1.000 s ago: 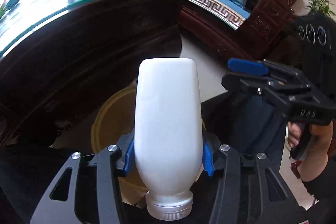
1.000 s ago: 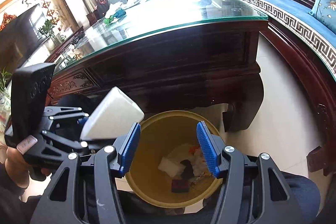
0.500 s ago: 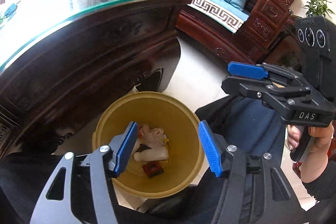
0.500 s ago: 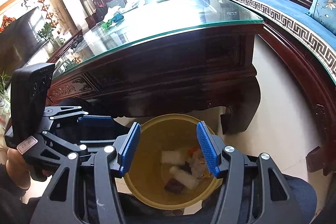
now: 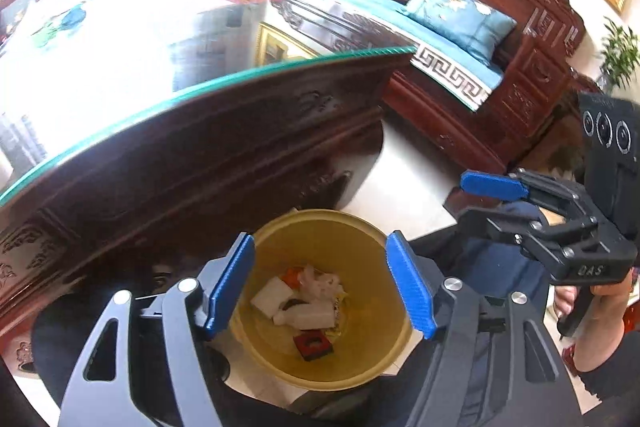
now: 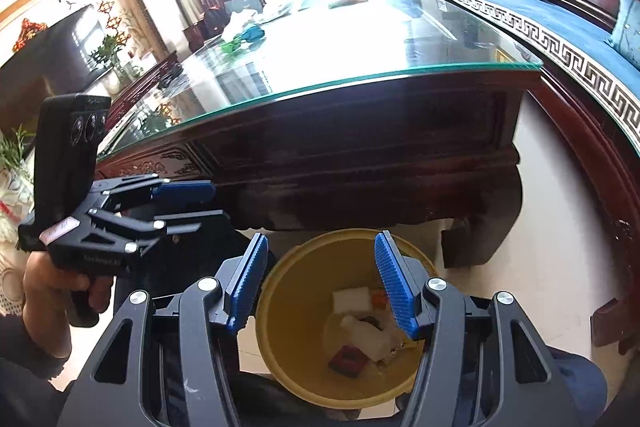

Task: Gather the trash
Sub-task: 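Move both tools back over the table toward the crumpled green and teal paper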

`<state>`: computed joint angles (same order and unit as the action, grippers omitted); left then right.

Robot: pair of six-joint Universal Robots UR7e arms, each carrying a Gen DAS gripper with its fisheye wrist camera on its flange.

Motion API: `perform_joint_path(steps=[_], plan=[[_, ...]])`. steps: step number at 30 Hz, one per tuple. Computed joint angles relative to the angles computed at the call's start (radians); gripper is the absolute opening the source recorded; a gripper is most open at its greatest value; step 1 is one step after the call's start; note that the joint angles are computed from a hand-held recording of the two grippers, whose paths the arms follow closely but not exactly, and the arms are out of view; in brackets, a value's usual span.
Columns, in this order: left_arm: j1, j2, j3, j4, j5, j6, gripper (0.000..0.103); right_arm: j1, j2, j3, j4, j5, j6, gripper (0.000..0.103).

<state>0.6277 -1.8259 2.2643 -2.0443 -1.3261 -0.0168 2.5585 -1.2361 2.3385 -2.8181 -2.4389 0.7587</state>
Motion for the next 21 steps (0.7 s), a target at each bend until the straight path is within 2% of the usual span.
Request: perform_joint_path(steps=[5, 11, 13, 21], plan=[[0.037, -0.005, -0.038, -0.015, 0.029, 0.018, 0.075, -0.035, 0.035, -0.032, -0.071, 0.047, -0.084, 0.056], [0.101, 0.023, -0.114, -0.044, 0.058, 0.064, 0.077, -0.08, 0.087, -0.1, -0.143, 0.106, -0.206, 0.057], [0.122, 0.036, -0.14, -0.066, 0.066, 0.079, 0.083, -0.094, 0.107, -0.129, -0.166, 0.12, -0.252, 0.06], [0.206, 0.124, -0.255, -0.154, 0.08, 0.13, 0.09, -0.149, 0.191, -0.248, -0.282, 0.182, -0.441, 0.073]])
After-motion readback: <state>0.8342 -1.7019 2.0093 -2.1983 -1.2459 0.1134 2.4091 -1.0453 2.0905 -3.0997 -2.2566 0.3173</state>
